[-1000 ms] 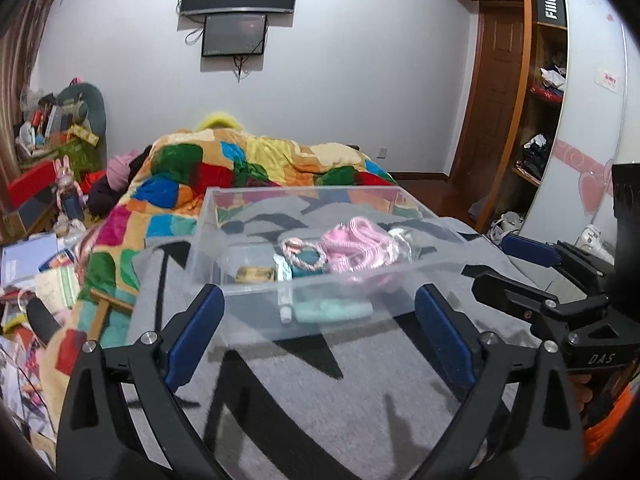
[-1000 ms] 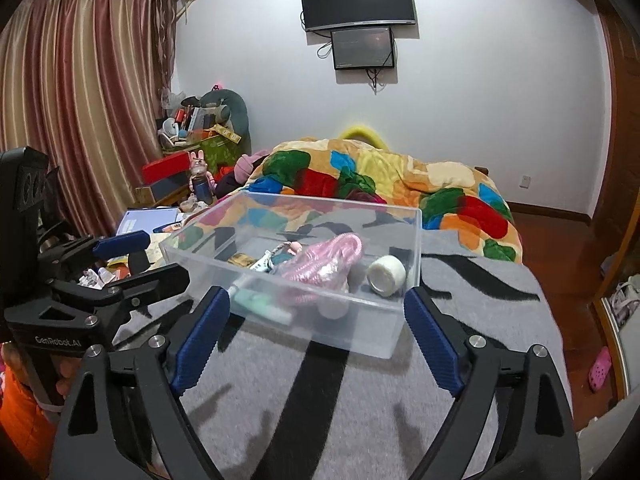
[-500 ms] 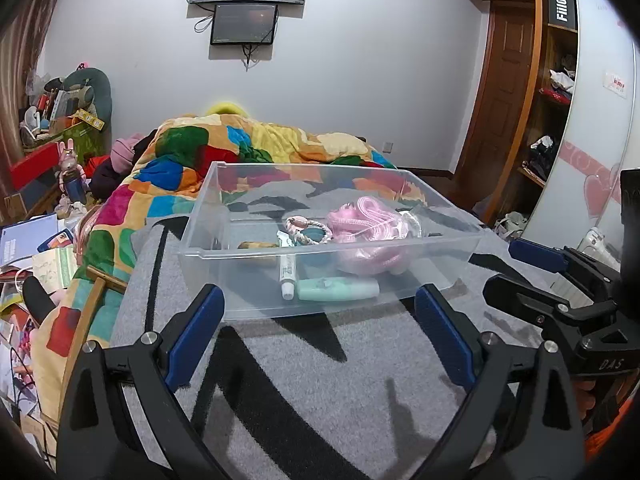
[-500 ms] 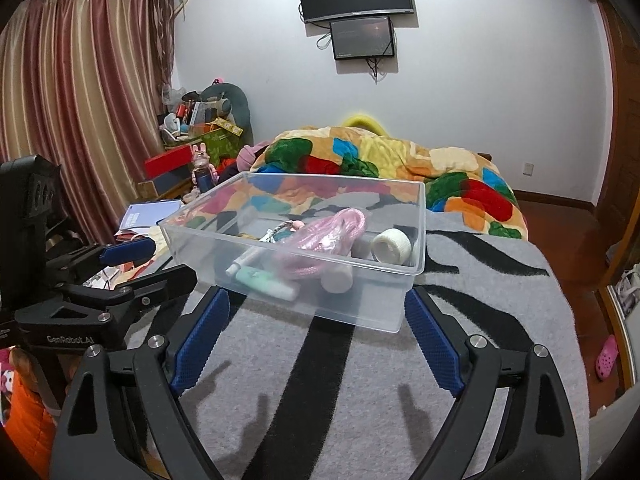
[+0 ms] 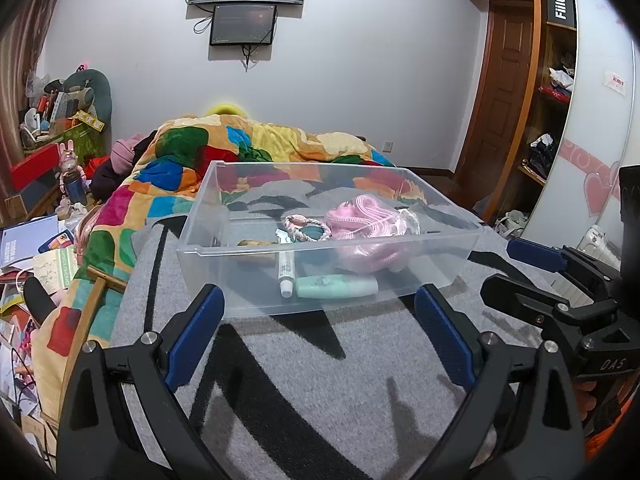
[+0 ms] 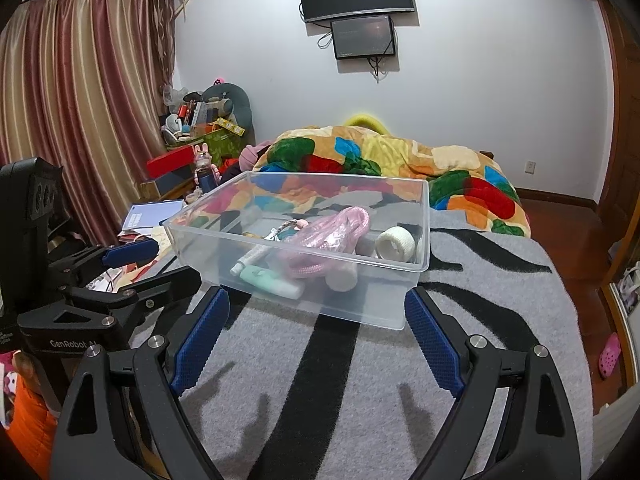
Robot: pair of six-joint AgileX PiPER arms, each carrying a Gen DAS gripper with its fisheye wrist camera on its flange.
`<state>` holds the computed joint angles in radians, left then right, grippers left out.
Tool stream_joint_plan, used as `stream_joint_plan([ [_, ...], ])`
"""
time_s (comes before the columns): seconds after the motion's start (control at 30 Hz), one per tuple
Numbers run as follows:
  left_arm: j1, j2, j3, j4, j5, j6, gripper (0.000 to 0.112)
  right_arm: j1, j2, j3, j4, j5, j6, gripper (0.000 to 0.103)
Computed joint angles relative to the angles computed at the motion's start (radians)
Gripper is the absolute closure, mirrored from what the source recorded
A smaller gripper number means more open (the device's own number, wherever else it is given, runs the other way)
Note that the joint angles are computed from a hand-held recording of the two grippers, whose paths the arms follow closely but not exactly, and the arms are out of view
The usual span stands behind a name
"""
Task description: Organize objects
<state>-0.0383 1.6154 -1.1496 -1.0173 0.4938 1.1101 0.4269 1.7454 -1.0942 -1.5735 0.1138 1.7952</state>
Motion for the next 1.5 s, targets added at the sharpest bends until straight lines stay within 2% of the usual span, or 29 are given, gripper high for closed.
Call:
stream_joint_plan([
  [0.2,-0.003,-0.004,0.009,-0.005,-0.006,0.003,0.015,-0.001,0.0,0.002,-0.036,0.0,0.035,0.015],
  [0.47,-0.001,-0.009,0.016,-0.018,-0.006,0.013,0.015,-0.004,0.004,-0.011,0.065,-0.002,-0.059,0.015],
  [0.9,0.002,-0.01,0.016,-0.023,0.009,0.024,0.015,0.0,0.001,0.001,-0.03,-0.011,0.037,0.015],
  [1.5,0.011,-0.008,-0.003,0.004,0.056,-0.01,0.015,-0.002,-0.002,0.003,0.079,-0.024,-0.063,0.015],
])
